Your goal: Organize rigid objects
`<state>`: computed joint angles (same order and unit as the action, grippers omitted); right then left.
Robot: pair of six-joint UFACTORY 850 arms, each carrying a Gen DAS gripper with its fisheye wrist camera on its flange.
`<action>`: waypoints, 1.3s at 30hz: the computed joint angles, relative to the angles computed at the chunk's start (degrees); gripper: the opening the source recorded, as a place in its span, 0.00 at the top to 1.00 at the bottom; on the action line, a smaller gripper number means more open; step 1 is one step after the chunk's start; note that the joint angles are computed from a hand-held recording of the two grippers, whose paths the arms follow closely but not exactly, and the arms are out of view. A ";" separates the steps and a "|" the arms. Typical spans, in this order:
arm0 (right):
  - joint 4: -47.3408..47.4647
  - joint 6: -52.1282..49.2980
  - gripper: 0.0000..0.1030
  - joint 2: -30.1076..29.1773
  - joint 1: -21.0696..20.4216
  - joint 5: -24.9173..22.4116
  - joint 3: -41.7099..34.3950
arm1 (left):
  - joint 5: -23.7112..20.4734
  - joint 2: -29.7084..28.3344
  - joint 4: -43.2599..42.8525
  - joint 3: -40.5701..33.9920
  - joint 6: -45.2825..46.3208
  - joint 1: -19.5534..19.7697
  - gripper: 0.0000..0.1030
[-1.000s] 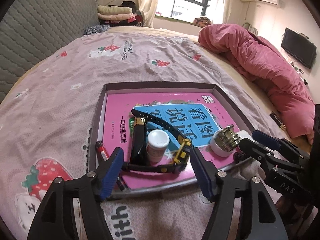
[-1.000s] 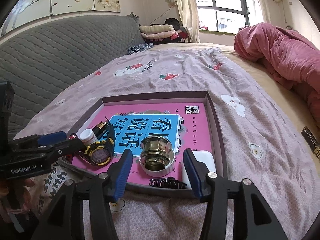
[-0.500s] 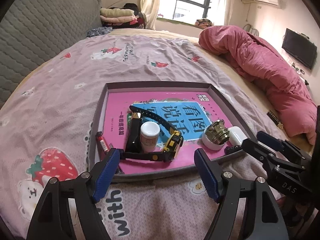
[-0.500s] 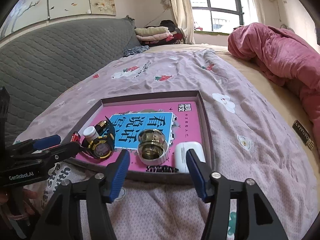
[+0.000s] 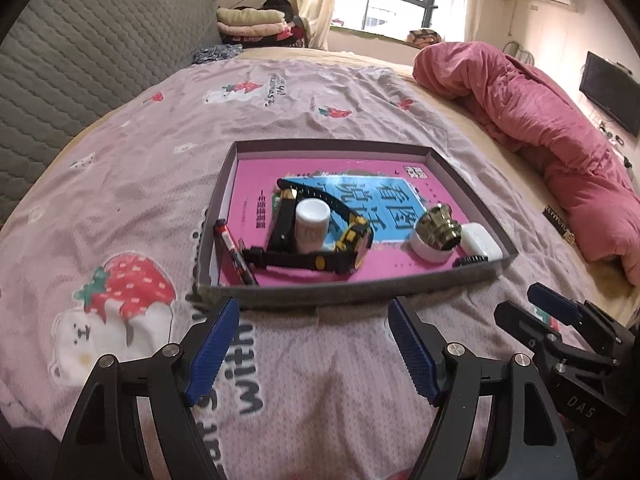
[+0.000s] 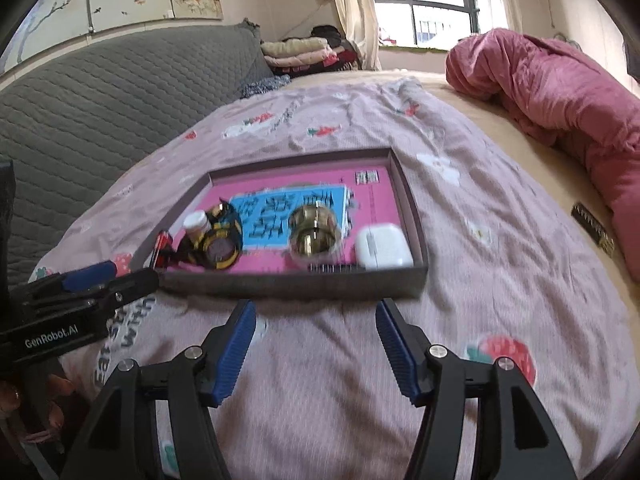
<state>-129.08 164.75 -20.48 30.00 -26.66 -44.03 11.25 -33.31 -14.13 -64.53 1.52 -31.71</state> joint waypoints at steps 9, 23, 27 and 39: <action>5.33 -1.96 0.40 2.31 2.10 -0.06 2.43 | -0.63 2.34 -6.28 3.68 4.30 -1.24 0.24; 8.95 -8.05 0.40 2.17 4.10 -0.56 2.13 | 0.04 3.83 -13.53 5.83 10.86 -1.57 0.24; 8.72 -8.07 0.40 1.74 3.83 0.06 1.84 | 0.98 3.44 -17.88 5.76 15.84 -1.76 0.24; 8.02 -7.65 0.40 1.23 3.27 1.26 1.59 | -0.77 2.12 -21.31 4.56 19.29 -1.84 0.24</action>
<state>-121.06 157.10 -19.26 33.27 -25.40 -42.44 10.47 -31.19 -35.44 -59.98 20.81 -33.55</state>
